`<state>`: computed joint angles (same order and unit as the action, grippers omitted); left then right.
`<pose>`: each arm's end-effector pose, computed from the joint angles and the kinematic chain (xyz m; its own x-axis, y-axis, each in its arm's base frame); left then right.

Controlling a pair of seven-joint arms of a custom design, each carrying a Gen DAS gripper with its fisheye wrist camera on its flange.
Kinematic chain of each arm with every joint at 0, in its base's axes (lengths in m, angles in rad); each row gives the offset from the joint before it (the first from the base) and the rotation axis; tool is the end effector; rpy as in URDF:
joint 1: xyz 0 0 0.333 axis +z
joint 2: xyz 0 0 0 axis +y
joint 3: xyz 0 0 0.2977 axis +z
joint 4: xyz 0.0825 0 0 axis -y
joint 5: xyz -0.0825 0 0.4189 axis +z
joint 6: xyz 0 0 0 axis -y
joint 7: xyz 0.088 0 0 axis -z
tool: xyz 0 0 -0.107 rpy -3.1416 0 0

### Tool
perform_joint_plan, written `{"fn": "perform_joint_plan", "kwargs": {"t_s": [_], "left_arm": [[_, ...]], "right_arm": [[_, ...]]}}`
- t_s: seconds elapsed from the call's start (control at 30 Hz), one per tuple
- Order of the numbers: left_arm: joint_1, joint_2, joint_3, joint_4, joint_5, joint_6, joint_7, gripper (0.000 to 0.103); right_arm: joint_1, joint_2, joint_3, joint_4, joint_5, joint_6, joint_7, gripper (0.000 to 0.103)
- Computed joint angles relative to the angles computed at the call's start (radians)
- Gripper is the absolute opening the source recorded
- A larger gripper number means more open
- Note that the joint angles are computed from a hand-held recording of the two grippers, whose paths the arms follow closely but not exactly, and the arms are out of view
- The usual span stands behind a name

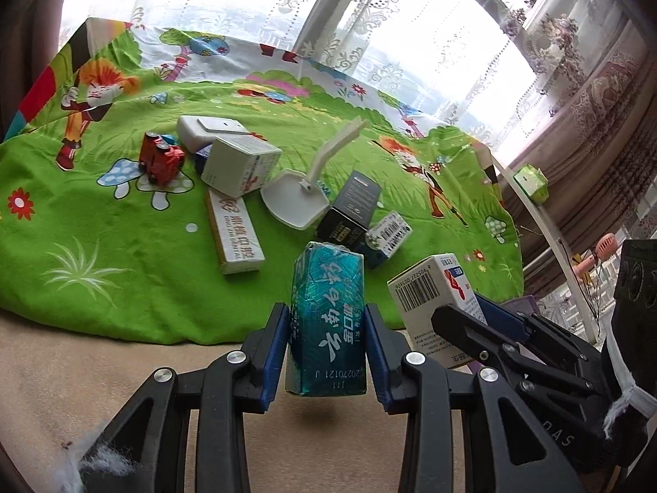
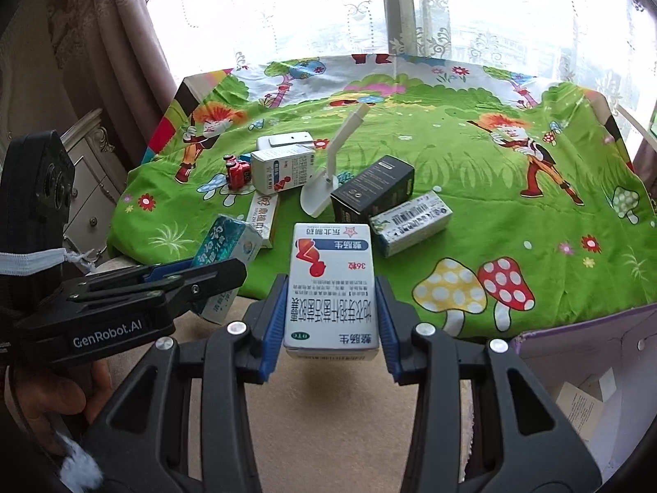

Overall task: Organize rigid objects
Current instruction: 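Carry both items over the storage box and open both grippers to drop them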

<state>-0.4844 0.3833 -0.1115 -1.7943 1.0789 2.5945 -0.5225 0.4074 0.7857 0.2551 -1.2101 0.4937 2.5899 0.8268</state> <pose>0.5705 -0.4006 0.3387 0.4602 -0.7873 0.4102 -0.5374 -0.6149 -0.5772 0.6858 0.4426 0.3575 0.8279 -0.5378 -0.1594 -0.4827 -0.5384 -0.6907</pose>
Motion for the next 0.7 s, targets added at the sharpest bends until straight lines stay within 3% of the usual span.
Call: {"fn": "perform_joint_plan", "kwargs": {"t_s": [0.37, 0.7], "left_arm": [[-0.033, 0.126, 0.005, 0.183, -0.089, 0.051, 0.225, 0.037], [-0.067, 0.295, 0.008, 0.421, -0.272, 0.109, 0.527, 0.037]], "right_arm": [[-0.097, -0.062, -0.001, -0.104, 0.090, 0.028, 0.002, 0.045], [-0.158, -0.118, -0.069, -0.208, 0.072, 0.124, 0.091, 0.045]]}}
